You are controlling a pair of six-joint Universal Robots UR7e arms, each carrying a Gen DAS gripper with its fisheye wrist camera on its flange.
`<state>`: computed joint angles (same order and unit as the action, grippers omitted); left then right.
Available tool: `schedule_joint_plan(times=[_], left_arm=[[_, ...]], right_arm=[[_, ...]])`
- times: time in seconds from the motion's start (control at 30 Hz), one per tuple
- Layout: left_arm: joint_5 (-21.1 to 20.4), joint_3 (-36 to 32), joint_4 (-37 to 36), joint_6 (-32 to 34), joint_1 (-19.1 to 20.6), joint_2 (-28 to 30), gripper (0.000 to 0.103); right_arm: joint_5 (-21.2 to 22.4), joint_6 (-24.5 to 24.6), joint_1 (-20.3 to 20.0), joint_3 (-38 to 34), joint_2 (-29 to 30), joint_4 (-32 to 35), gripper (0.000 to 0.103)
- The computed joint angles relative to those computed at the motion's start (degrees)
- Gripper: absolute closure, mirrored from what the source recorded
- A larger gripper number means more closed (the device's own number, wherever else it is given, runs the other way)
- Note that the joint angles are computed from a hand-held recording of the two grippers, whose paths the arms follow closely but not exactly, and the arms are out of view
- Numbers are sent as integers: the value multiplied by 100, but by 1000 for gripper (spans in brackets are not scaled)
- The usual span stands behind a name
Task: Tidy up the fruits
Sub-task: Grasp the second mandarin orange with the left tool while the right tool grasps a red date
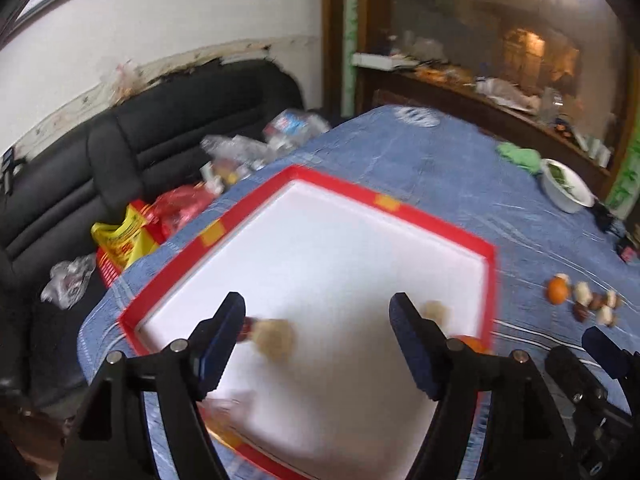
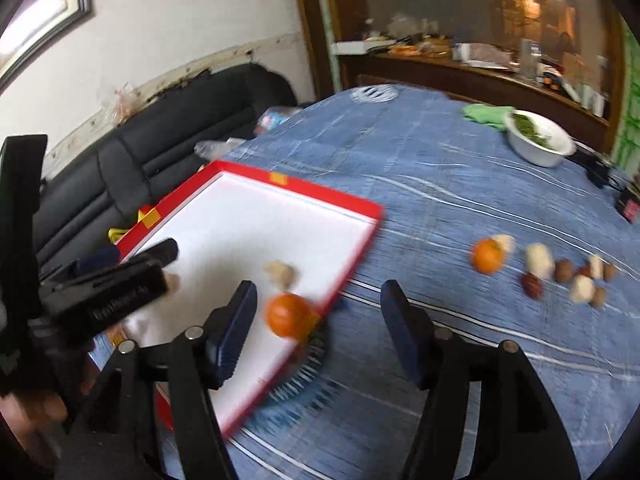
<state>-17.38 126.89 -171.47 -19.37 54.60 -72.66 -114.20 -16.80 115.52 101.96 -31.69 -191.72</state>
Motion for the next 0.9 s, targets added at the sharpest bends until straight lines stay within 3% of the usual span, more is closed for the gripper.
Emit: schedule_joint_plan(times=[0.2,0.3,0.43,0.7,0.9], left_arm=[[-495,-115,-584,764,-235,573,29],[-777,-319,-602,1064,-272,901,28],[-1054,-614,-483,1238,-272,1216,28],[-1191,-994,-436,1455,-143,1507,29],[-1355,-1221,-448,1545,-42,1735,29]], right_arm=[[-381,113,-528,857,-661,-747,38],[-449,324,-813,971,-864,-632,38],[-524,237,-985,761,-819,-466,39],[-609,-79,-1084,-143,-315,243,66],[-673,-160,-1149,-526,-100,514,76]])
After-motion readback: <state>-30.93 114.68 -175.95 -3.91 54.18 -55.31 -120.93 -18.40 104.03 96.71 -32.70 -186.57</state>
